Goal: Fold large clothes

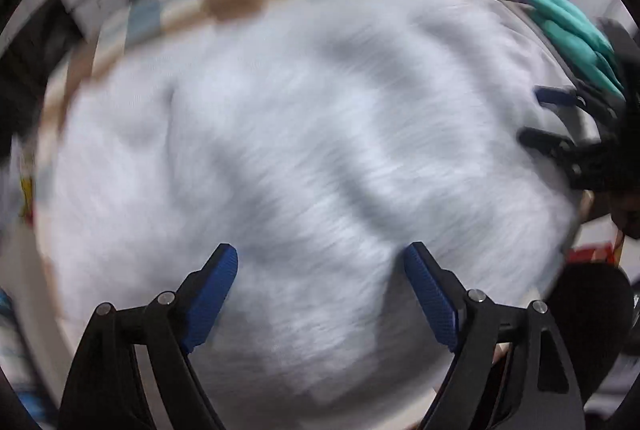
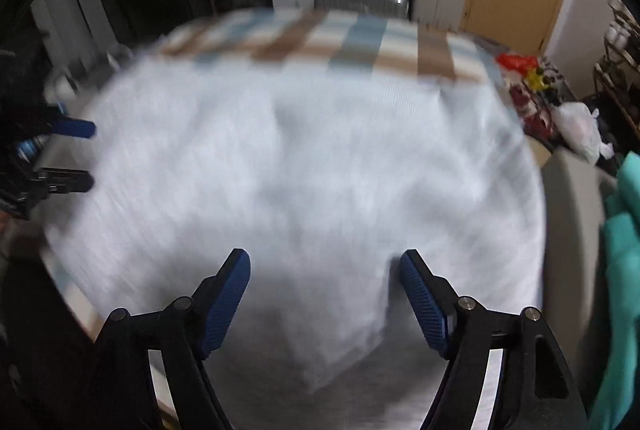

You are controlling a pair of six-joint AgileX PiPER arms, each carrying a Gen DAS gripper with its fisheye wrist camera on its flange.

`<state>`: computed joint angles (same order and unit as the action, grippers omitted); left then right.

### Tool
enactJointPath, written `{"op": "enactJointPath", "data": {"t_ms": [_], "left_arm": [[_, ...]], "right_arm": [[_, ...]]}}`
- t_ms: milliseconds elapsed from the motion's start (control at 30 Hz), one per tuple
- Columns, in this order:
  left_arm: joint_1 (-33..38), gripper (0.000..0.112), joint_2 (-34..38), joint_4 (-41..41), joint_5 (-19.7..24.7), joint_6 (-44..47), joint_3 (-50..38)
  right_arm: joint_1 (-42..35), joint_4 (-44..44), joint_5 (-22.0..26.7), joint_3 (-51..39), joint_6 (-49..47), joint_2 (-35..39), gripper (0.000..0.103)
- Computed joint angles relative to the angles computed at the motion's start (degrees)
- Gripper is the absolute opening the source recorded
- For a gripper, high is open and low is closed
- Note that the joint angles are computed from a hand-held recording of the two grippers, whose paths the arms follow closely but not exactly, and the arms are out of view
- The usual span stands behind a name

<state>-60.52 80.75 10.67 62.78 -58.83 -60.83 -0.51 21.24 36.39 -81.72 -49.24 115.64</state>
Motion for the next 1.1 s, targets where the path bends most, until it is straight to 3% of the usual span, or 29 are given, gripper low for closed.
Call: {"op": "enactJointPath", "data": {"t_ms": [33, 100, 233, 333, 433, 467, 567, 667, 767, 867, 1000, 1100], "left_arm": [[0.9, 0.085, -1.6, 0.3, -2.5, -2.1, 2.2], [1.4, 0.085, -1.2, 0.2, -2.7, -0.8, 2.1], [1.6, 0.084, 0.9, -0.2, 5.4, -1.7, -5.3], [-0.3, 0.084, -2.0, -1.0, -0.1, -4.3, -6.3], [-3.7, 0.084, 3.7, 0.2, 2.0, -3.9, -10.1], [-3.8, 0.085, 6.0, -0.5, 1.7, -3.1, -10.2], [-2.4, 0.102, 5.7, -0.5, -5.8, -6.2, -3.7], [-1.7, 0.102, 5.7, -0.1, -6.7, -4.7, -3.3], [-2.1, 0.102, 7.9, -0.6, 1.1, -3.6, -10.2], [-3.5, 0.102, 6.6, 0.9, -0.3, -2.9, -13.5], [-6.6, 0.102, 11.6, 5.6, 0.5, -3.5, -20.4], [-4.4, 0.102, 16.8, 3.2, -0.8, -1.0, -21.4]], "right_arm": [[0.6, -1.4, -3.6, 2.1, 0.2, 0.1, 0.076], [0.5, -0.2, -6.5, 3.7, -1.8, -0.2, 0.078], [-0.6, -1.7, -0.2, 0.2, 4.2, -1.3, 0.076], [-4.6, 11.3, 5.0, 2.2, -4.5, -5.8, 0.077], [-4.5, 14.3, 10.0, 3.7, -5.7, -7.5, 0.078], [-3.0, 12.1, 9.5, 4.3, -4.1, -7.3, 0.078], [0.9, 4.5, 2.5, 8.1, 1.1, -5.8, 0.078], [0.3, 6.4, 1.1, 7.4, -0.3, -3.5, 0.078], [-2.2, 9.3, 5.2, 6.6, -1.9, -5.0, 0.076], [-9.4, 15.7, 8.5, 8.9, -5.7, -10.0, 0.078], [-25.8, 28.7, 22.6, 9.1, -6.8, -9.2, 0.08], [-34.4, 34.5, 31.6, 9.7, -3.5, -4.2, 0.082]]}}
